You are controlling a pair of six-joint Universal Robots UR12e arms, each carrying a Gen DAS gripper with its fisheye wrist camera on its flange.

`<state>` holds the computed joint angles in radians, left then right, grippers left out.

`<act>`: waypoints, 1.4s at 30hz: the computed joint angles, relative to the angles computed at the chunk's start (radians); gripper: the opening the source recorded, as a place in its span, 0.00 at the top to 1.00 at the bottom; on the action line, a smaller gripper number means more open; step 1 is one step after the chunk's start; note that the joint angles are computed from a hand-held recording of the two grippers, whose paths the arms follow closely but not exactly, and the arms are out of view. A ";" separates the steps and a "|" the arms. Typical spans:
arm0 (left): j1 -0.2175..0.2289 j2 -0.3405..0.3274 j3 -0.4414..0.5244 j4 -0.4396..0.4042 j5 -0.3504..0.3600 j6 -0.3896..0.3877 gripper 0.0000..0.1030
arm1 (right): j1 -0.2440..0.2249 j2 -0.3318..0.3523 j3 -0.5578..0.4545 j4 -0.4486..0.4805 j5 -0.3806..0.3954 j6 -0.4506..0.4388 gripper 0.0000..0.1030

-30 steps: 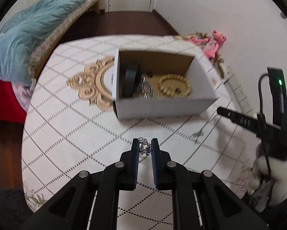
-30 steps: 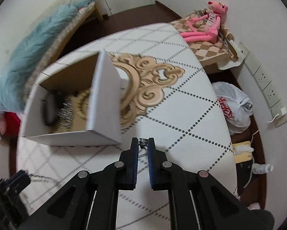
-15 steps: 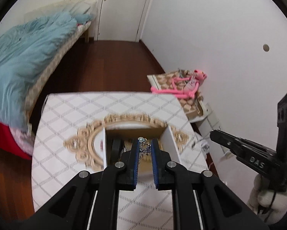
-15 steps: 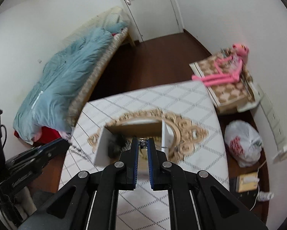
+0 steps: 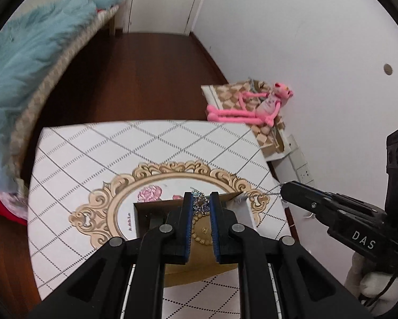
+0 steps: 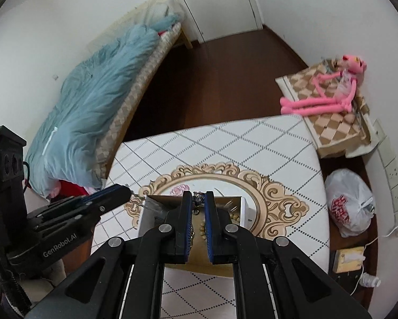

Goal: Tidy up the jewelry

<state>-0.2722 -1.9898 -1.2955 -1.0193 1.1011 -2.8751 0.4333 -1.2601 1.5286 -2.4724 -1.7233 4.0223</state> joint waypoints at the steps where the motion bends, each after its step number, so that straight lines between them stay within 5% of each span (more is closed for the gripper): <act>1: -0.001 -0.010 0.010 -0.022 -0.004 0.002 0.91 | -0.006 0.005 0.001 0.004 0.016 0.002 0.91; 10: -0.017 -0.059 0.069 -0.106 0.058 -0.046 0.89 | -0.033 0.035 -0.003 0.046 0.086 0.000 0.91; 13: -0.025 -0.056 0.061 -0.074 0.121 -0.051 0.60 | -0.034 0.044 -0.020 0.084 0.097 -0.021 0.90; 14: -0.028 -0.053 0.054 -0.052 0.156 -0.058 0.33 | -0.037 0.047 -0.025 0.100 0.110 -0.027 0.90; 15: -0.030 -0.052 0.049 -0.033 0.185 -0.064 0.22 | -0.038 0.051 -0.033 0.125 0.120 -0.032 0.90; 17: -0.030 -0.049 0.038 -0.003 0.208 -0.066 0.22 | -0.037 0.058 -0.048 0.166 0.126 -0.047 0.87; 20: -0.031 -0.047 0.033 0.007 0.272 -0.077 0.20 | -0.035 0.061 -0.052 0.195 0.131 -0.042 0.44; 21: -0.031 -0.046 0.028 0.013 0.294 -0.083 0.14 | -0.033 0.060 -0.052 0.203 0.118 -0.037 0.38; 28: -0.024 -0.016 -0.037 0.082 0.367 -0.112 0.07 | -0.001 0.064 -0.089 0.321 -0.009 -0.035 0.34; 30: -0.024 0.002 -0.075 0.130 0.390 -0.117 0.00 | 0.011 0.068 -0.099 0.361 -0.044 -0.027 0.06; 42: -0.027 0.067 -0.174 0.190 0.430 -0.099 0.00 | 0.062 0.076 -0.103 0.469 -0.117 0.066 0.02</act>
